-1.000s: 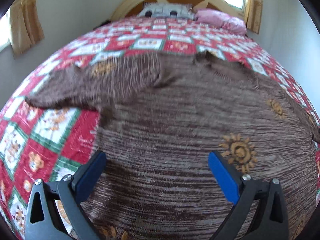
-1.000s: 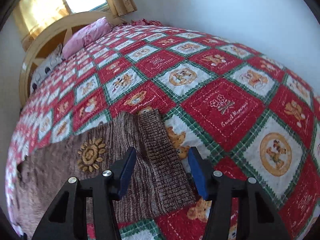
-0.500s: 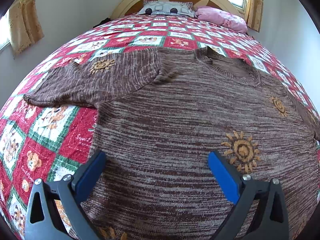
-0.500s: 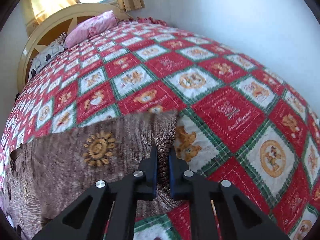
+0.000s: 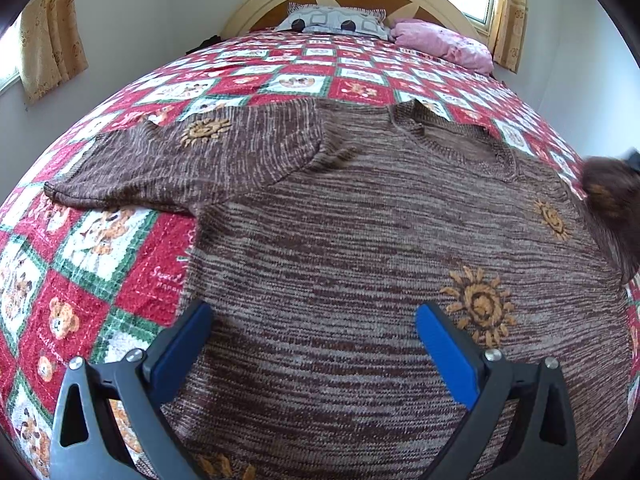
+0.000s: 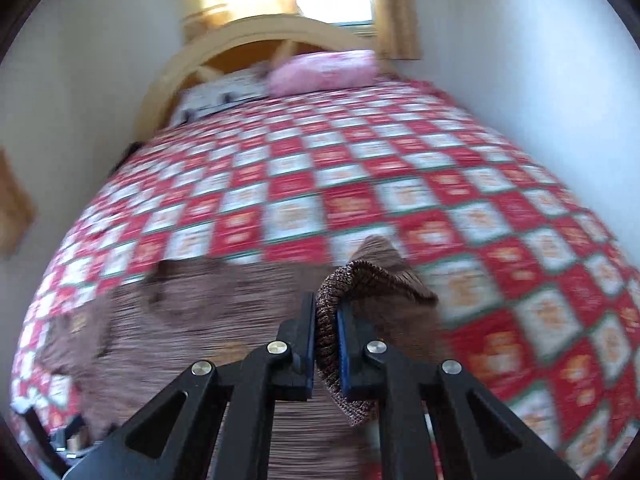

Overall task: Fold small clothes
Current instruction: 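Carry the held sleeve across the sweater body and open the right tool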

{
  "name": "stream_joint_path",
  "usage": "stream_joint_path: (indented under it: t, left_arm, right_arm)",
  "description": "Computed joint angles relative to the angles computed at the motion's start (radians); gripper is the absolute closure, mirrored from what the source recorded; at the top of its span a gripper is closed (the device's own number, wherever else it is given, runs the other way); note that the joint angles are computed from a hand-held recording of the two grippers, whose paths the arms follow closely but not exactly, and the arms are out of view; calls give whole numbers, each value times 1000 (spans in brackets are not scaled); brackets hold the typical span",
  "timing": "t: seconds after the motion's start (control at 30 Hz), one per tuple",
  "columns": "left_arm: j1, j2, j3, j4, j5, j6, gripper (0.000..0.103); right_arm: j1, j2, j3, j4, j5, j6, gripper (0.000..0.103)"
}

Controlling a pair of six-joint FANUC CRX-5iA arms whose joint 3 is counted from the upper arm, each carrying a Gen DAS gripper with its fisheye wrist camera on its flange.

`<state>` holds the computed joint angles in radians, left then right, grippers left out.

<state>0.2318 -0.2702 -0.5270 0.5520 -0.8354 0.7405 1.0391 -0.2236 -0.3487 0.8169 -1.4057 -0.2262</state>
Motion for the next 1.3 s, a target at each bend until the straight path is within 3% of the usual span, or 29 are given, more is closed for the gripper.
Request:
stream_joint_path:
  t: [0.2, 0.4, 0.73, 0.83, 0.9, 0.97, 1.0, 1.07, 1.1, 1.2, 1.3]
  left_arm:
    - [6, 1, -9, 29, -2, -17, 0]
    - [7, 2, -10, 33, -2, -19, 0]
    - [3, 1, -9, 24, 2, -14, 0]
    - [3, 2, -8, 21, 3, -14, 0]
    - [3, 4, -8, 22, 3, -14, 0]
    - [3, 2, -9, 22, 3, -14, 0]
    - [3, 2, -9, 22, 3, -14, 0]
    - [2, 3, -8, 21, 4, -13, 0]
    - [2, 3, -8, 21, 4, -13, 0]
    - [0, 5, -5, 10, 7, -9, 0]
    - [-7, 8, 1, -10, 12, 3, 0]
  right_arm:
    - [-53, 203, 93, -16, 228, 25, 94]
    - [-73, 311, 130, -62, 301, 67, 95]
    - [-95, 338, 102, -52, 383, 51, 94]
    - [-104, 342, 103, -69, 415, 70, 87]
    - [-120, 299, 58, -71, 525, 69, 51]
    - [-139, 220, -19, -63, 685, 35, 46]
    - [-141, 177, -70, 9, 727, -37, 47]
    - [-125, 116, -145, 188, 685, -207, 47]
    - [-98, 87, -164, 228, 586, -262, 47]
    - [-41, 85, -135, 136, 388, -203, 61]
    - [-19, 122, -106, 48, 339, -106, 66]
